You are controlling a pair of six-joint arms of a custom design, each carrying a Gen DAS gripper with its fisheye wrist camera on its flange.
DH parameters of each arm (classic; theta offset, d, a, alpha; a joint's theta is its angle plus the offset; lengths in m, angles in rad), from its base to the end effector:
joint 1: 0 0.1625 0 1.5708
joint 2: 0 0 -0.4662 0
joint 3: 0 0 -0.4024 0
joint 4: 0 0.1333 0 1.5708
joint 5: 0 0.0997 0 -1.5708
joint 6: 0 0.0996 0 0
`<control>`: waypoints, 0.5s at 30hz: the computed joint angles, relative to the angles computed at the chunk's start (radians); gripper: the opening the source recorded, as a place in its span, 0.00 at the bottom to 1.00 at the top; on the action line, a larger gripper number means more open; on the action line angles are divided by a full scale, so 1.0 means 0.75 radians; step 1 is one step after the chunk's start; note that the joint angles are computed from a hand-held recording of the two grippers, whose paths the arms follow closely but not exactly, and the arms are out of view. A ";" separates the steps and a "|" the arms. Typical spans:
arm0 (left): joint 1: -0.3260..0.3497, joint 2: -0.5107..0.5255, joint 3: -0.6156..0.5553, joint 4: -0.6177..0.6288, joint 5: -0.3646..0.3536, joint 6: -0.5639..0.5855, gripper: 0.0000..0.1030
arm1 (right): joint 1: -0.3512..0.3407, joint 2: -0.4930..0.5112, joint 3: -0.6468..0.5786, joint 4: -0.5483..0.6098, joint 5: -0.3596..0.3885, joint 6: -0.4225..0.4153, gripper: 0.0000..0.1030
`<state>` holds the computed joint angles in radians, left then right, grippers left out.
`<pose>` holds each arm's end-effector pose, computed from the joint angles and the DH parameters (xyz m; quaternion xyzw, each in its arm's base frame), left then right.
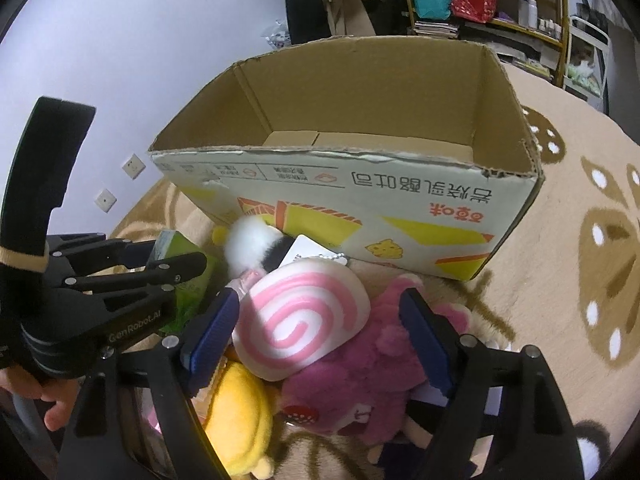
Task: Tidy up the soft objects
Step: 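Grasp the pink-white swirl lollipop plush with the right tool while the left tool lifts the green pack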
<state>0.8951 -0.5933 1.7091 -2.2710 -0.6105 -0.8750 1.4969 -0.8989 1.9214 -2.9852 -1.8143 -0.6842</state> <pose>-0.2273 -0.6272 -0.0308 0.0085 0.8730 -0.1857 0.4509 0.0625 -0.6354 0.1327 0.2700 -0.9357 0.1355 0.1822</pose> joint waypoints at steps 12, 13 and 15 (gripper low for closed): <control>-0.024 -0.033 0.021 0.072 0.070 -0.101 0.26 | 0.029 0.005 0.004 0.004 -0.077 -0.066 0.30; -0.027 -0.038 0.025 0.076 0.074 -0.110 0.26 | 0.028 -0.002 0.011 0.000 -0.068 -0.071 0.28; -0.036 -0.050 0.035 0.090 0.088 -0.136 0.26 | 0.030 -0.017 0.032 -0.031 -0.056 -0.080 0.26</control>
